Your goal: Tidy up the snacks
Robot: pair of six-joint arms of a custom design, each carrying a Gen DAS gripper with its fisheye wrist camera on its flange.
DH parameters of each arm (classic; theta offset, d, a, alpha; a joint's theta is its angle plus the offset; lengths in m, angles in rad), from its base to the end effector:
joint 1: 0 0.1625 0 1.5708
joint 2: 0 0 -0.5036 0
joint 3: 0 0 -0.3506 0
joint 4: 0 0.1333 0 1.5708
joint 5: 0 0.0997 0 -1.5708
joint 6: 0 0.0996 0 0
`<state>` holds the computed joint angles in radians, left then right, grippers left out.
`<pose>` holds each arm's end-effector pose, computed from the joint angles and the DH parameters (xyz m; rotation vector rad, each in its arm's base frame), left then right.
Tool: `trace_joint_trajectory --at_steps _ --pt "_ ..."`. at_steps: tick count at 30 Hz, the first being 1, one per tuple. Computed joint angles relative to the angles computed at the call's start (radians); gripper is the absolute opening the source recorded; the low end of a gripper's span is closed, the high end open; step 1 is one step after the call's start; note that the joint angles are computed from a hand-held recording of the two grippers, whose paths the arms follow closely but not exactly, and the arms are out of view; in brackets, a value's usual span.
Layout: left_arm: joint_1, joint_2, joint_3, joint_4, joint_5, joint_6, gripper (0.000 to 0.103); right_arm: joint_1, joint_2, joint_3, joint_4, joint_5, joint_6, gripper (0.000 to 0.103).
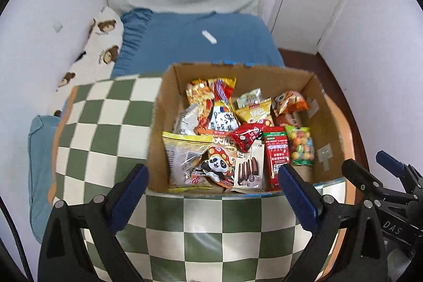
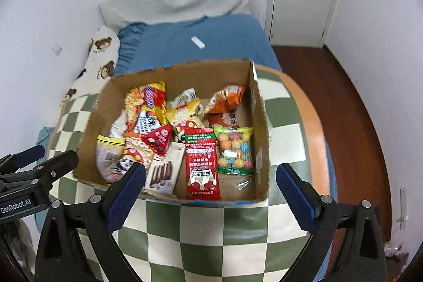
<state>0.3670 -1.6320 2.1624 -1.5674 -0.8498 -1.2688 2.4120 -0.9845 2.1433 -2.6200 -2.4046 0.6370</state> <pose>-0.2267 -0.3004 0.3727 0.1653 2.3504 -0.6242 0.4205 -0.2961 0.1833 0.3007 -2.3666 0.6148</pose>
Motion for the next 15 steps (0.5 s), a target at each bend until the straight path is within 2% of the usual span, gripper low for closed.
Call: trace_joint_trajectory --at_steps 7,15 --pt "-0.199 -0.068 -0.045 0.260 -0.003 -0.233 0.100 0.127 -0.054 0.002 0.078 -0.037 0.074 0.102" --pt "-0.415 -0.096 -0.087 0.497 -0.054 -0.456 0.100 0.269 -0.106 -0.017 0.201 -0.066 0.188 0.103"
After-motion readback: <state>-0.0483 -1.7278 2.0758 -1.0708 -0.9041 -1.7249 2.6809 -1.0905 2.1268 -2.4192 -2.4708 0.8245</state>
